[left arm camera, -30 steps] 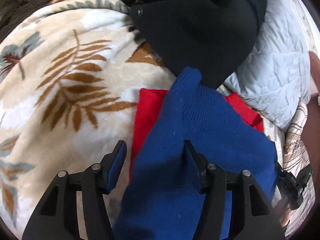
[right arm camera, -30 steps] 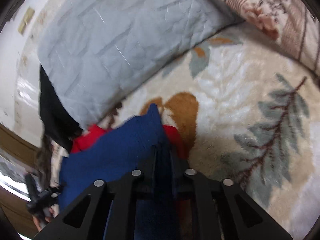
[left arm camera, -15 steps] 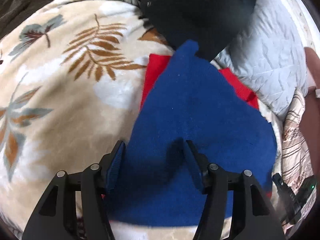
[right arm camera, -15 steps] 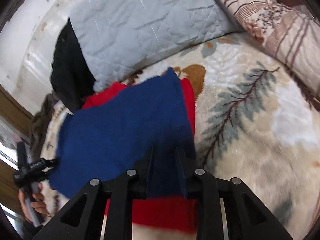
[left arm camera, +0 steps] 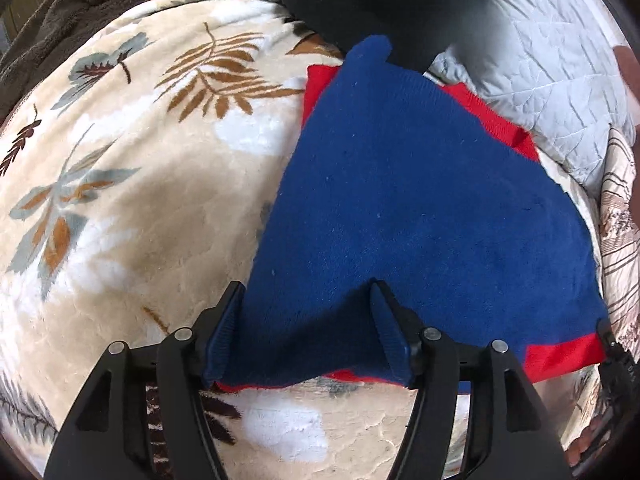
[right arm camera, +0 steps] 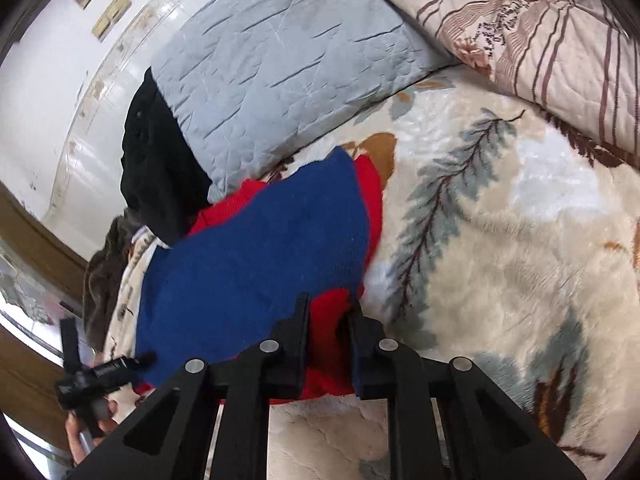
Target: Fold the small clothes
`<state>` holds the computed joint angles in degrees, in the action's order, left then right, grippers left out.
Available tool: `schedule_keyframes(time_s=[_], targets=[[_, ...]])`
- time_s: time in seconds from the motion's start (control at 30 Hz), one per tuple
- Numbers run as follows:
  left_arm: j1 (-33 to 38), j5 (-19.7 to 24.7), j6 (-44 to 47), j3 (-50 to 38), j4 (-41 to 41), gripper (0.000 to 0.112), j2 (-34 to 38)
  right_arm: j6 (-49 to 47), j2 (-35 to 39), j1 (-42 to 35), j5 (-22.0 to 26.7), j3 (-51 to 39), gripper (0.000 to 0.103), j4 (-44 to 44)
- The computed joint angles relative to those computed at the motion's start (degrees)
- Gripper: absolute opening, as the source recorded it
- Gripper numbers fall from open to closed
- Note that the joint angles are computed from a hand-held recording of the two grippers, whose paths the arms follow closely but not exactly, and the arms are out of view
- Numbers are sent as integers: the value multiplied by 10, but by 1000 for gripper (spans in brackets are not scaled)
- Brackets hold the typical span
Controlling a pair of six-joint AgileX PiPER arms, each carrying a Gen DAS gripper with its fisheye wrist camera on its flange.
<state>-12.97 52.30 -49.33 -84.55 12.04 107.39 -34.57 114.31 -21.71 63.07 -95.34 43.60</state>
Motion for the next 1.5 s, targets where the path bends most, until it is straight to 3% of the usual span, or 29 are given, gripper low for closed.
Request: schedule_keyframes(time_s=[0.1,0.2,0.4,0.47,0.53,0.63,0.7,0.77,0.87,0.97,1.03,1.13,1.2,1.33,1.43,1.5], targets=[[2,1,-16,2,-2,68,4,63,37,20,25,-37,18,-73],[-7,17,-30,-7,9,68,-1,79,36,16,27,-45,27,-66],[-42,35,-33,-66,54,68,-4,-62,-60,13,-102,62,37,38],[-40,48,-22,-102,49,68,20,-106,-70,30,-119,79,38,43],[-39,71,-21,-141,55,69,57,-114,-61,45,-119,79,39,17],[-40,103,-26,-173,71,83,107,-43,-5,79,-85,35,46,-98],[-22,62,-30,-131,37,87,94,-58,-28,91,-135,60,45,-113],[-4,22,-29,-90,7,87,65,-54,-38,97,-138,61,46,-119],[6,-3,-24,-60,12,86,32,-132,-71,85,-183,111,45,-31],[24,-28,-23,-51,5,86,12,-128,-65,92,-184,109,45,-45],[30,-20,-31,-67,13,86,23,-65,-30,103,-158,74,46,-100],[31,42,-22,-119,23,86,78,-70,-28,106,-174,79,46,-102],[38,9,-30,-90,10,86,68,-65,-29,103,-163,75,46,-104],[30,3,-41,-73,22,86,50,-101,-37,81,-180,81,48,-32],[20,21,-39,-78,42,85,44,-44,1,77,-145,34,51,-70],[25,-6,-31,-50,19,85,16,-4,20,74,-133,16,53,-92]])
